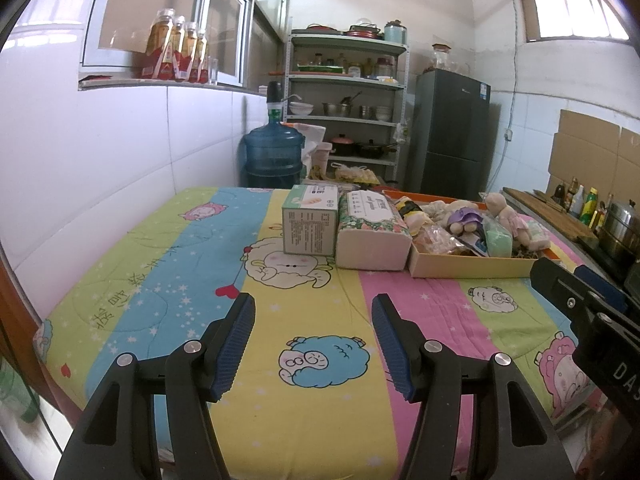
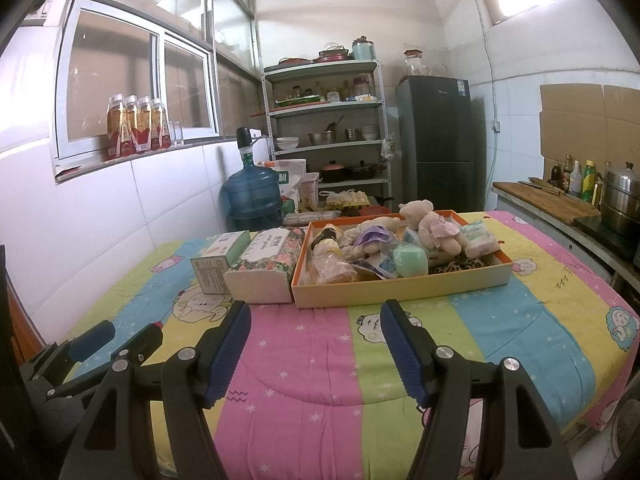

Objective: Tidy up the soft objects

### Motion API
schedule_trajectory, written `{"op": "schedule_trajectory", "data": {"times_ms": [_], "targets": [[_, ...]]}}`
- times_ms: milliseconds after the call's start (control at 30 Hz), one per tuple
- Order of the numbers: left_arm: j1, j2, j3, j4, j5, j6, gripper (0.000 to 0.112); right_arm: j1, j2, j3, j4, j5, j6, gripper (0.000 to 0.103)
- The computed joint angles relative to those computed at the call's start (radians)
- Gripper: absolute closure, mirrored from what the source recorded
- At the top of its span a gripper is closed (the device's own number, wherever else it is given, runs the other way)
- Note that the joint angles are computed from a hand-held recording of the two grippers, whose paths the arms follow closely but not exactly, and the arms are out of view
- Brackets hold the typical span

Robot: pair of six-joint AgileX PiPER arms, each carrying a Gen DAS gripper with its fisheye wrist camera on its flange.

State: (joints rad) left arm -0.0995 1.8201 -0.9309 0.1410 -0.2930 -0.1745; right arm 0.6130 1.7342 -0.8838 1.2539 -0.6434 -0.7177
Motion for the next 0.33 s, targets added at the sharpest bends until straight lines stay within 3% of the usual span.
{"op": "schedule_trajectory", "data": {"times_ms": [167, 333], "targets": [[-0.001, 0.000, 0.019, -0.038, -0.030, 0.036, 0.050, 0.002, 0.004, -0.008, 0.003, 0.000, -0.004, 0.036], [0.015, 0.011, -0.022, -0.006, -0.031, 0.022, 0.037, -0.001, 0.002, -0.005, -0.007, 0.000, 0.010, 0.036]]}}
